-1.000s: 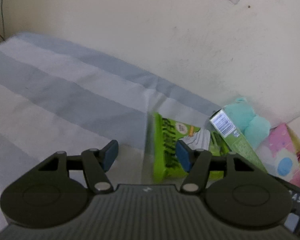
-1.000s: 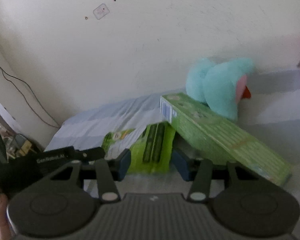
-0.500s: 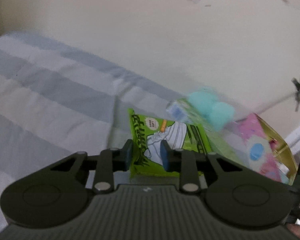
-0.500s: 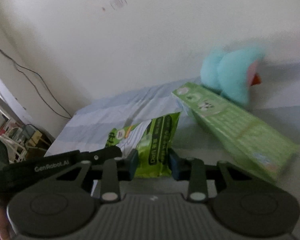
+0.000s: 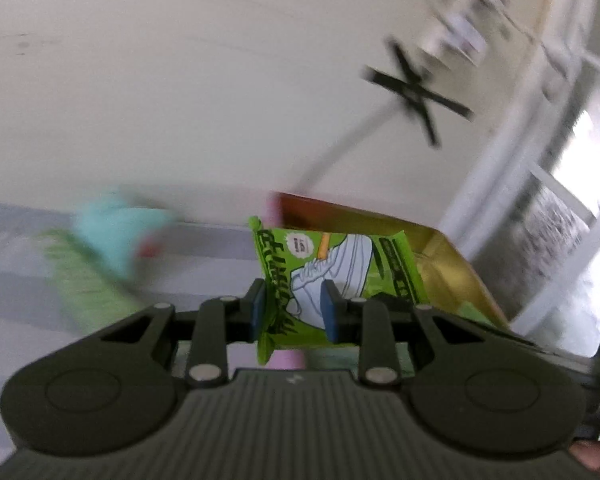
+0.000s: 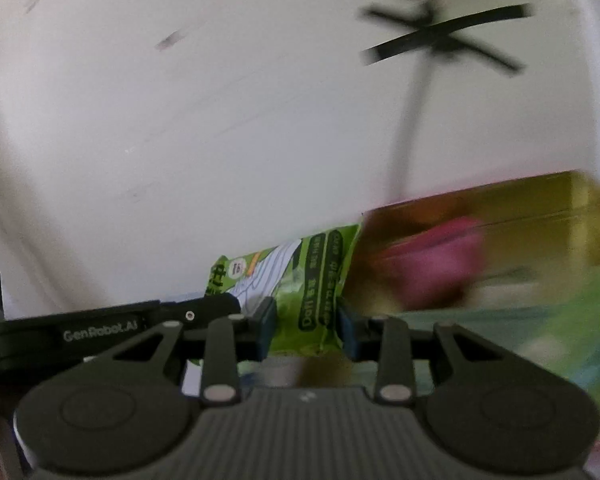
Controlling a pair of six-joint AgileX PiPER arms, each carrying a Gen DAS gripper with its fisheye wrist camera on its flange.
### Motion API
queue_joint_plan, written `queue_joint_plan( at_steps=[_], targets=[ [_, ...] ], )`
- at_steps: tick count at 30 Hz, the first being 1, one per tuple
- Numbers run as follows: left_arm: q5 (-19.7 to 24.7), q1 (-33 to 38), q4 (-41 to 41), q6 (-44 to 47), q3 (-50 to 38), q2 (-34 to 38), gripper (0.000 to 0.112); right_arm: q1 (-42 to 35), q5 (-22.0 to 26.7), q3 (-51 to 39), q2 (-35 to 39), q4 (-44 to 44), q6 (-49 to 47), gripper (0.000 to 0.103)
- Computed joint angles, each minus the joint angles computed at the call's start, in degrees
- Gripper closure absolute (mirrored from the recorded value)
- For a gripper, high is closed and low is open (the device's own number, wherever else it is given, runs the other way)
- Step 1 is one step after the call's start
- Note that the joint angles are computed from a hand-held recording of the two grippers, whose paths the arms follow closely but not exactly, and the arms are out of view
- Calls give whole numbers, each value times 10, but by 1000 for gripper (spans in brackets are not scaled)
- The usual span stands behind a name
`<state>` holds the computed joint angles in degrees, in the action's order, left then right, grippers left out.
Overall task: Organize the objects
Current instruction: 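Carry the green snack bag with the right gripper and release it into the tin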
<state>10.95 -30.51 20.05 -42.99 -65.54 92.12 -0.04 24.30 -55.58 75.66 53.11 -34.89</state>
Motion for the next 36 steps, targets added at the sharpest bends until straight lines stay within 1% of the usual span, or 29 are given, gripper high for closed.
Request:
queue_joint_plan(
  at_steps=[1,3,4,6,7,9,10,11,12,13,14,15,16,18,19,21,24,27,28,32,33,36],
  targets=[
    [8,-20,35,-36,-23,22,81,-37,17,-1,2,15,-29,71],
    [34,-53,85,-84,-100,87,81,-102,47,-10,20,50,-84,71],
    [54,-71,121,-119,-144,122,81,-132,61,-15,33,69,-113,71],
    [86,-93,158,-148,-212,175,81,-144,50,-30,65,84,-134,69],
    [99,-97,149,-139,-244,197,83,-152,46,-47,84,78,-135,68],
    [125,-96,105,-111,-285,220,83,-164,44,-78,121,76,-144,66],
    [136,-92,74,-88,-315,241,81,-166,44,-92,138,69,-135,61],
    [146,-89,66,-88,-327,249,78,-171,42,-103,151,63,-128,54],
    [157,-89,71,-97,-337,256,77,-169,31,-109,160,55,-121,50],
    [165,-91,81,-109,-339,258,73,-151,3,-104,154,35,-95,44],
    [167,-91,94,-120,-327,251,67,-141,-21,-96,152,34,-92,44],
    [162,-92,113,-136,-311,242,67,-143,-28,-89,148,55,-113,44],
    [158,-94,139,-156,-294,232,67,-147,-30,-82,144,90,-146,45],
    [164,-103,201,-207,-263,212,67,-150,-38,-65,129,128,-176,45],
    [170,-105,213,-217,-248,199,67,-155,-35,-50,116,147,-194,45],
    [175,-113,237,-239,-217,174,67,-156,-34,-20,79,159,-201,45],
    [205,-146,333,-306,-164,136,66,-156,-34,22,25,167,-209,45],
    [241,-182,413,-368,-106,95,64,-154,-33,66,-40,159,-202,45],
    [240,-190,438,-385,-81,78,64,-152,-33,81,-66,151,-194,45],
    [270,-227,503,-455,0,19,63,-141,-34,138,-160,109,-161,45],
    [275,-234,513,-468,17,7,63,-136,-36,151,-182,95,-152,45],
    [288,-251,531,-501,63,-27,62,-98,-56,185,-245,2,-69,45]
  ],
)
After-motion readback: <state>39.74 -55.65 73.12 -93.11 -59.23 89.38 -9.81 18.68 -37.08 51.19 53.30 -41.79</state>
